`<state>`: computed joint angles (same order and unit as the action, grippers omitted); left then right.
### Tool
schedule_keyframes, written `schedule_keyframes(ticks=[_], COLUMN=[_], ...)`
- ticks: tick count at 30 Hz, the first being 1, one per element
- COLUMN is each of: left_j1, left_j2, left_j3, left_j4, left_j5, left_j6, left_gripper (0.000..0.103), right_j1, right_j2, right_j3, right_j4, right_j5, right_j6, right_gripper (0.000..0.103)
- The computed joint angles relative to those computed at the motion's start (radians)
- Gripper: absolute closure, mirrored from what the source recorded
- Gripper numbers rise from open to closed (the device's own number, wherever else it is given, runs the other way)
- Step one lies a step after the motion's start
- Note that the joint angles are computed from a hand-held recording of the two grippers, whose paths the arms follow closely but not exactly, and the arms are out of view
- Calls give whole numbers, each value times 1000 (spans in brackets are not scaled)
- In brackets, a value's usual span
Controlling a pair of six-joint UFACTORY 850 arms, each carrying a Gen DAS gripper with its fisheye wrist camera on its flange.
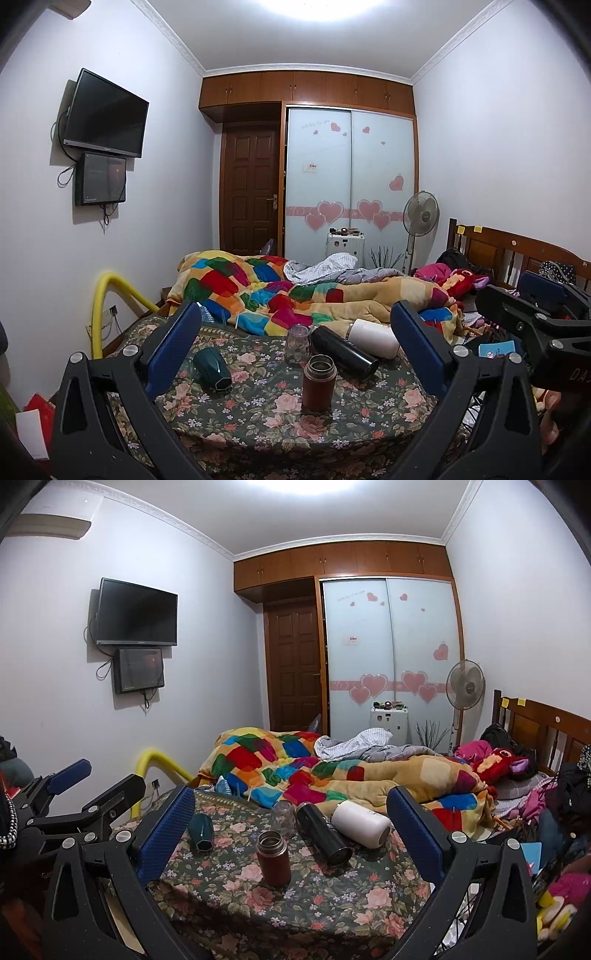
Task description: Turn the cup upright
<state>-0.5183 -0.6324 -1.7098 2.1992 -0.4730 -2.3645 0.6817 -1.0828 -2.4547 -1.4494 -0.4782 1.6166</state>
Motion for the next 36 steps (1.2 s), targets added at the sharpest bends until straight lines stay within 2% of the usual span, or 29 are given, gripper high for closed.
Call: schedule_keyframes(ticks=[18, 36], left_j1=[1, 0], left_j2=[-3, -6], left_j3=[2, -13], left_j4=[0, -9], left_j5=[2, 14], left_j6=[-9, -2], left_gripper=[0, 0], right_j1=[-2, -2], right_j2=[-16, -3], right_j3=[-35, -11], right_j4=[56, 31], right_j5=[1, 3], right_j6=[-64, -39], right_gripper=[0, 0])
